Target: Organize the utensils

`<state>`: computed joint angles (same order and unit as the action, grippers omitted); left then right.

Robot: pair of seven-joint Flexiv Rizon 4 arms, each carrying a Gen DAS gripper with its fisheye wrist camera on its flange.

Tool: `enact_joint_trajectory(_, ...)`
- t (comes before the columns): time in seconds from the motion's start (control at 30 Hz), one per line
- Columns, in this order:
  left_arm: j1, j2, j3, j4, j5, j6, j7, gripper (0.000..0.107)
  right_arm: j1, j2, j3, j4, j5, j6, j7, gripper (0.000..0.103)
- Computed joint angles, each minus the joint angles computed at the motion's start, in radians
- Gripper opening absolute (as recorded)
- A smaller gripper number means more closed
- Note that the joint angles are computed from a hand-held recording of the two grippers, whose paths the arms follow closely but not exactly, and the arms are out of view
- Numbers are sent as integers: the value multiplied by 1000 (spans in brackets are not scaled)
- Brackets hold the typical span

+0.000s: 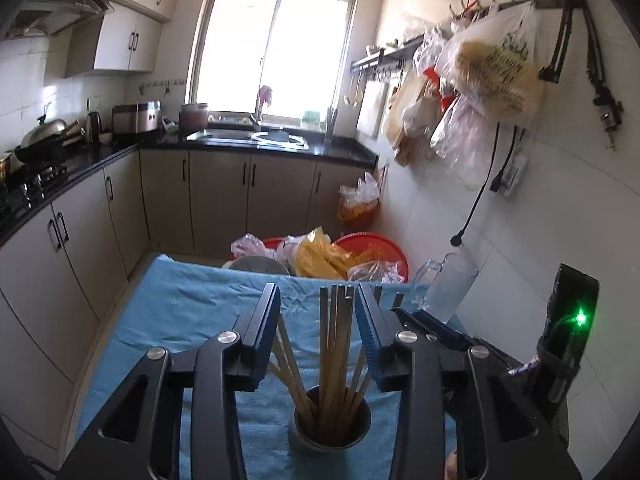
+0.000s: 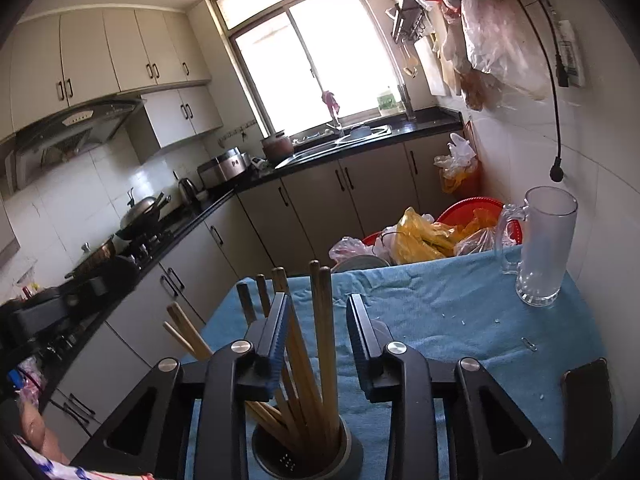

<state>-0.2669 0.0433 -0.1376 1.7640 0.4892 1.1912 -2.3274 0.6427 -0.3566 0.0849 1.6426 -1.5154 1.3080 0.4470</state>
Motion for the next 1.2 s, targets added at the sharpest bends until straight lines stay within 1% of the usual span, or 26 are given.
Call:
enact_joint_trajectory(0.1,3,52,0,33,16,-13,-13,40,-2,40,12,43,-4,-23,12,41)
enact_joint_trajectory(0.2,23,128,-16,88,30,-51,-38,43,-4,78,37,88,6,-59,4,43)
enact_joint_trajectory(0.27,49,176,-40,120,48,-85,-60,50,-4,106,55,124,17,-87,5,48)
enact_joint_trajectory(0.3,63,209,-54,142,58,-117,-76,52,-5,116,64,138,23,-99,4,49)
enact_joint_trajectory(0.37,81,253,-70,182,48,-144,-84,57,-4,131,81,161,38,-116,-4,49)
enact_joint_trajectory(0.5,105,334,-100,267,9,-196,-83,59,6,147,108,195,72,-137,-29,49)
enact_joint_trajectory(0.63,140,396,-154,327,18,-246,-109,62,18,170,125,234,66,-141,17,49)
enact_joint_trajectory(0.77,145,418,-179,360,-1,-270,-119,63,35,191,150,273,56,-180,61,54)
enact_joint_trajectory(0.87,135,430,-188,386,-19,-284,-117,65,46,202,167,301,63,-205,85,54)
enact_joint_trajectory(0.9,136,431,-195,387,-20,-292,-116,65,54,206,175,311,75,-227,83,54)
enact_joint_trajectory(1.03,144,439,-241,381,7,-344,-134,66,70,219,191,335,99,-279,78,55)
enact_joint_trajectory(1.2,139,455,-276,380,38,-393,-166,72,81,236,208,359,123,-314,86,58)
